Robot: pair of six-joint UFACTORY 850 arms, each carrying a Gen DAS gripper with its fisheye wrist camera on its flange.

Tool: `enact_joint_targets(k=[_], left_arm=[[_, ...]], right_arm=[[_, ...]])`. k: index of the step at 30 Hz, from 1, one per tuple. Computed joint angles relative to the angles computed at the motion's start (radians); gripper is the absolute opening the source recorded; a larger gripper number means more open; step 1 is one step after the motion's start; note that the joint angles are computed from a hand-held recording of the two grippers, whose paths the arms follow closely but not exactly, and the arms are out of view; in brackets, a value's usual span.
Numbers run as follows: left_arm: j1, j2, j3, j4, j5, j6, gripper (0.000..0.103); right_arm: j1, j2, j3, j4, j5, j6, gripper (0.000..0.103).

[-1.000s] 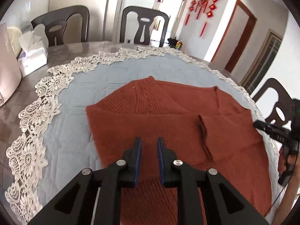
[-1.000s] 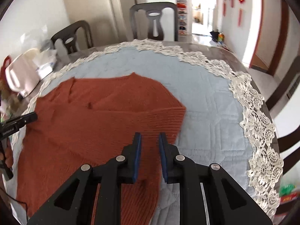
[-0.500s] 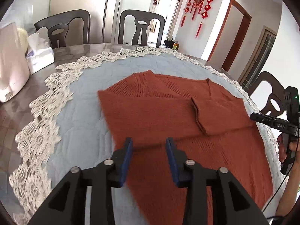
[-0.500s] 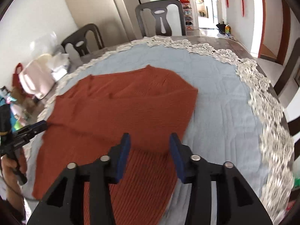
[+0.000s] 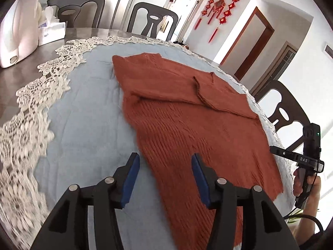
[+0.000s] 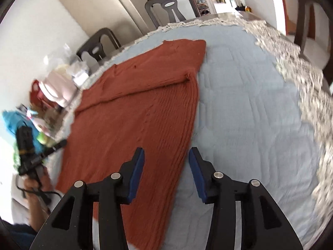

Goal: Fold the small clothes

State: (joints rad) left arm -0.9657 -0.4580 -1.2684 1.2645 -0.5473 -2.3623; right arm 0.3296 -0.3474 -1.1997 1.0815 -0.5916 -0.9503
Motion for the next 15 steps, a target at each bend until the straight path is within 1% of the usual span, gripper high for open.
enact_joint_targets(k=[2, 6, 8, 9, 12, 13, 14, 15], left_arm=[[-0.012, 0.005, 0.014, 0.069, 0.030, -0.093, 0.055], [-0.037, 0.014, 0.040, 0.202, 0.069, -0.270, 0.055], [-0.055, 0.016, 0.049, 0.252, 0.060, -0.335, 0.055], [-0.060, 0.017, 0.052, 0.265, 0.065, -0.355, 0.055], [-0.069, 0.028, 0.078, 0.377, 0.092, -0.503, 0.055], [-0.073, 0.028, 0.079, 0.380, 0.087, -0.510, 0.055], [-0.075, 0.027, 0.077, 0.368, 0.085, -0.497, 0.055], [-0.076, 0.026, 0.076, 0.367, 0.083, -0.495, 0.054]], right_arm=[[-0.011, 0.012, 0.029, 0.064, -0.053, -0.041, 0.045], [-0.028, 0.037, 0.080, 0.114, -0.148, -0.084, 0.045], [-0.034, 0.051, 0.107, 0.139, -0.185, -0.110, 0.045], [-0.036, 0.057, 0.117, 0.144, -0.197, -0.117, 0.045], [-0.033, 0.065, 0.127, 0.144, -0.222, -0.119, 0.045], [-0.029, 0.066, 0.127, 0.141, -0.220, -0.120, 0.044], [-0.021, 0.069, 0.128, 0.138, -0.204, -0.124, 0.041], [-0.014, 0.066, 0.124, 0.125, -0.192, -0.117, 0.033]])
